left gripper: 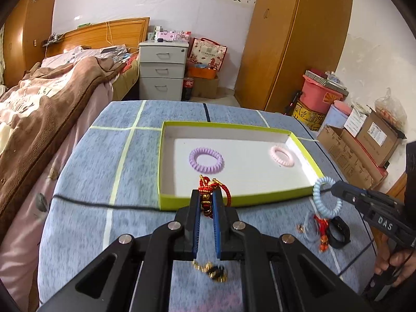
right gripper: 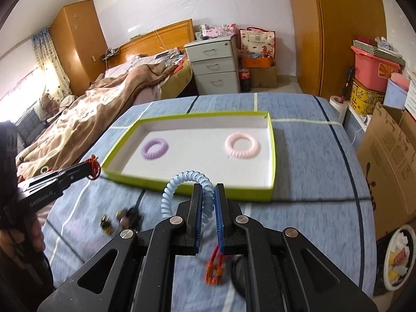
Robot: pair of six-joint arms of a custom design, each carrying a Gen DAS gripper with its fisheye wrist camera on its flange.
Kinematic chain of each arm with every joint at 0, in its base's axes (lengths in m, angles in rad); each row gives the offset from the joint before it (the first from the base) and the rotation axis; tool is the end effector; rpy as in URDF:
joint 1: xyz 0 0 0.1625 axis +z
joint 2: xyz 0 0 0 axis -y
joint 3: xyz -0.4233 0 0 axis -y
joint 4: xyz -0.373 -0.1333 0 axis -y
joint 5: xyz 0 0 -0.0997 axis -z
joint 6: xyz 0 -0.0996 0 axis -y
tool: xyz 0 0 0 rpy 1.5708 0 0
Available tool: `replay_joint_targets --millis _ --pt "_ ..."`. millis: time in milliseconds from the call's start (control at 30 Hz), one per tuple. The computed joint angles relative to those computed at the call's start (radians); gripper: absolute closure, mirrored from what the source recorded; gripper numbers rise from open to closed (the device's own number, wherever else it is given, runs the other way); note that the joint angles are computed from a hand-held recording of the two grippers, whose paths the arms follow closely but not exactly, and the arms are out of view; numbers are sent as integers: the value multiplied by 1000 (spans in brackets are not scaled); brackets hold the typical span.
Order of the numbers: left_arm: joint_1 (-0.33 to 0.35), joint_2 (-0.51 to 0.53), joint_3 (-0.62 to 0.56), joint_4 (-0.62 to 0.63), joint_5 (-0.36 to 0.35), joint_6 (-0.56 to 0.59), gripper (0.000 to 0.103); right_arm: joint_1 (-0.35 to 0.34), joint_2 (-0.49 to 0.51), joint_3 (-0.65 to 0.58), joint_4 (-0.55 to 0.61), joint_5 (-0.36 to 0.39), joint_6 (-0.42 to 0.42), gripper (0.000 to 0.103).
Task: Organize jewelry
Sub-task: 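Lower the blue hair tie and red ornament into the box and open both tools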
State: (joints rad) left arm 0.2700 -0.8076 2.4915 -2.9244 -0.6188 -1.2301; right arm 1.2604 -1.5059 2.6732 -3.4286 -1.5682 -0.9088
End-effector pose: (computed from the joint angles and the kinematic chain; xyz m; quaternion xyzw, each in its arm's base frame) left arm -0.2571 -0.2936 0.0108 0.1063 0.8735 -0.3872 0.2752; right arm 0.0312 -0.3400 0.2286 0.2778 -0.8991 0.2782 0.1928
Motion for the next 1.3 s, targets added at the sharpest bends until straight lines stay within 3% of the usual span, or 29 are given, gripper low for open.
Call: replay_joint_targets --millis 300,667,1300 --pt "92 45 -55 -99 -2 150 94 90 166 -181 42 -95 108 93" --pt "168 58 -87 -76 -6 174 94 147 334 -331 75 -183 180 93" --pt "225 61 -114 -25 -30 158 93 170 404 -384 89 -253 172 93"
